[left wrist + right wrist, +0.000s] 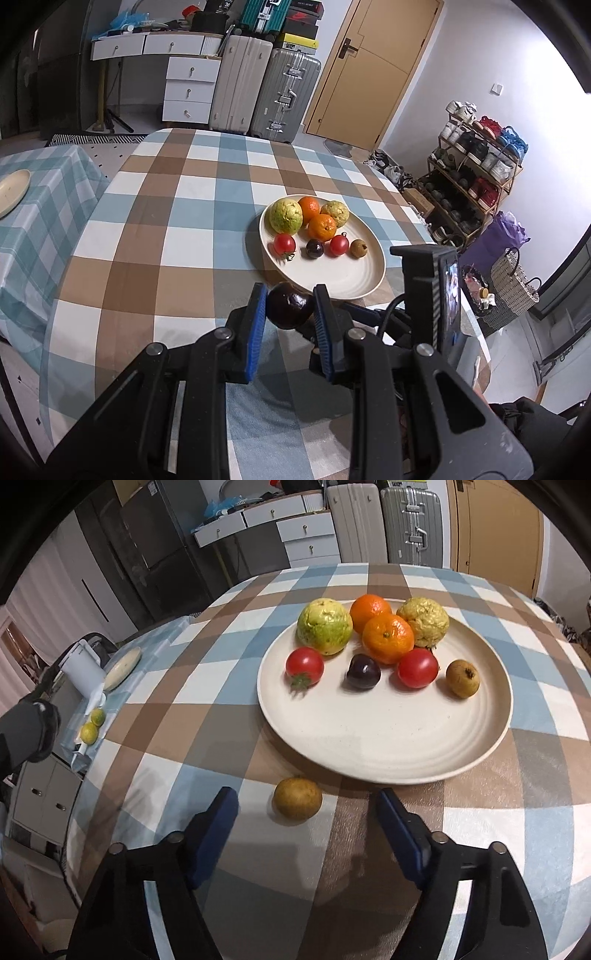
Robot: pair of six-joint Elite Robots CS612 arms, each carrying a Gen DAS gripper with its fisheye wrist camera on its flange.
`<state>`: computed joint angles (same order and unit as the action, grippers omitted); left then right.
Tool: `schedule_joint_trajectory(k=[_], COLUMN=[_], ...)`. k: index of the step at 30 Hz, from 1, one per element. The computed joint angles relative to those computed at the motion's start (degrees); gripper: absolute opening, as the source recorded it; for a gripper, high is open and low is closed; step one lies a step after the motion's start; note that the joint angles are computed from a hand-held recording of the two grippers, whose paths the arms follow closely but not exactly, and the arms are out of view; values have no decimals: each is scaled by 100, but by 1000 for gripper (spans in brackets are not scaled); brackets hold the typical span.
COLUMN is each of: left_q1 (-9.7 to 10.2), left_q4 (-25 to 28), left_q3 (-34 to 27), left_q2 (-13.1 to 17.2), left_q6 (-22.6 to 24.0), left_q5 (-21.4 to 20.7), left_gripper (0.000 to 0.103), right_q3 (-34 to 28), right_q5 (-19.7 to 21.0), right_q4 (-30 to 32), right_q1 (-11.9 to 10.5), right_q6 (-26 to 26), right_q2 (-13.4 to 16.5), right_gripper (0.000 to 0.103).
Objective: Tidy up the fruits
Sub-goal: 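Hold the plum in the left tool while the right tool grasps a small brown pear, then carry the plum and pear onto the plate and open both tools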
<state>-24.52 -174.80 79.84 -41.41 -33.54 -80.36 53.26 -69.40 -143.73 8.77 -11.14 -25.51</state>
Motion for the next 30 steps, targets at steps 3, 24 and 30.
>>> schedule_joint_trajectory(k=[3, 24, 30], left_q1=[2, -42, 15], left_q4=[11, 548, 859], left_q3=[-3, -405, -982], left_q2=[1, 261, 565], left_q6=[-1, 3, 25], left_q5=[-3, 3, -279], left_gripper=[22, 22, 22], right_q3=[8, 499, 570], right_q5=[-80, 651, 889], right_q4=[-40, -597, -864], right_q1=[14, -240, -417], right_q6=[-36, -60, 255], right_q2=[-5, -332, -394], right_gripper=[52, 27, 27])
